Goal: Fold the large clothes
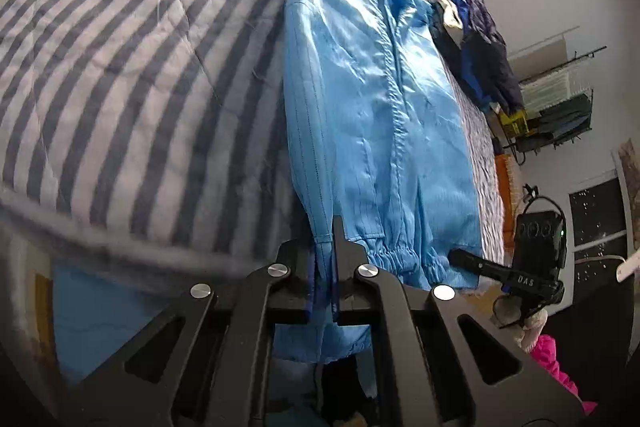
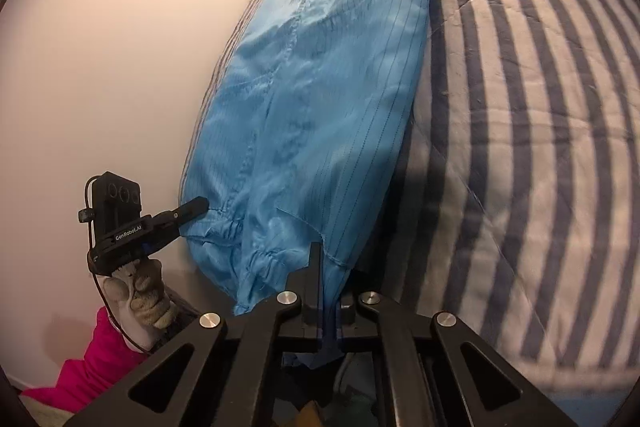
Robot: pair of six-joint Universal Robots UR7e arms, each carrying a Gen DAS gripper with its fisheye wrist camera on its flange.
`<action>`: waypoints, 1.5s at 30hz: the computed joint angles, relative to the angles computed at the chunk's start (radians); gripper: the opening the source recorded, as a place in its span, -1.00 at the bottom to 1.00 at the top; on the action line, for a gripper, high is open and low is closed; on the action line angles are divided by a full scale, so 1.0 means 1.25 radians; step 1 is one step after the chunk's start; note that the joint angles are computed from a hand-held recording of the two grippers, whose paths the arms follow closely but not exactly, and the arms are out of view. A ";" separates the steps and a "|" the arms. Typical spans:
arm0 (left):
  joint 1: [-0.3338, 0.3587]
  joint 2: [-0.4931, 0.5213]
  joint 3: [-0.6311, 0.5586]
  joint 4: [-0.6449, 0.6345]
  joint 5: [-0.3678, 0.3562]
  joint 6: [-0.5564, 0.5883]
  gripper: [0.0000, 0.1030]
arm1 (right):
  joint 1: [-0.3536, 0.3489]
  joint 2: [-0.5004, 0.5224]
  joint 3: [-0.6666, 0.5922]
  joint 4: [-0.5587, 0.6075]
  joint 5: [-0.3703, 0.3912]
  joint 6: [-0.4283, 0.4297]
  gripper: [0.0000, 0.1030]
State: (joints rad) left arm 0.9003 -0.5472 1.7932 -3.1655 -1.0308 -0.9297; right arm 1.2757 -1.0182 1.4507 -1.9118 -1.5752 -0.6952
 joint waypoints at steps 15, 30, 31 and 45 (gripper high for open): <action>-0.034 -0.003 0.019 -0.042 -0.019 -0.001 -0.96 | -0.009 0.001 -0.052 0.091 0.044 0.021 -0.99; 0.014 0.007 -0.137 -0.079 0.009 0.097 -0.96 | 0.021 0.101 -0.256 0.098 0.218 0.058 -0.99; 0.022 0.011 -0.159 -0.071 0.012 0.103 -0.96 | 0.024 0.117 -0.278 0.096 0.223 0.062 -0.99; 0.128 0.098 -0.392 0.067 0.034 0.116 -0.96 | 0.074 0.371 -0.591 0.067 0.126 0.188 -0.99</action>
State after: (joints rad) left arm 1.0607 -0.4241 1.3031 -3.0821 -0.9879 -0.7841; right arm 1.3684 -0.5545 0.7121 -1.8276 -1.4171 -0.4605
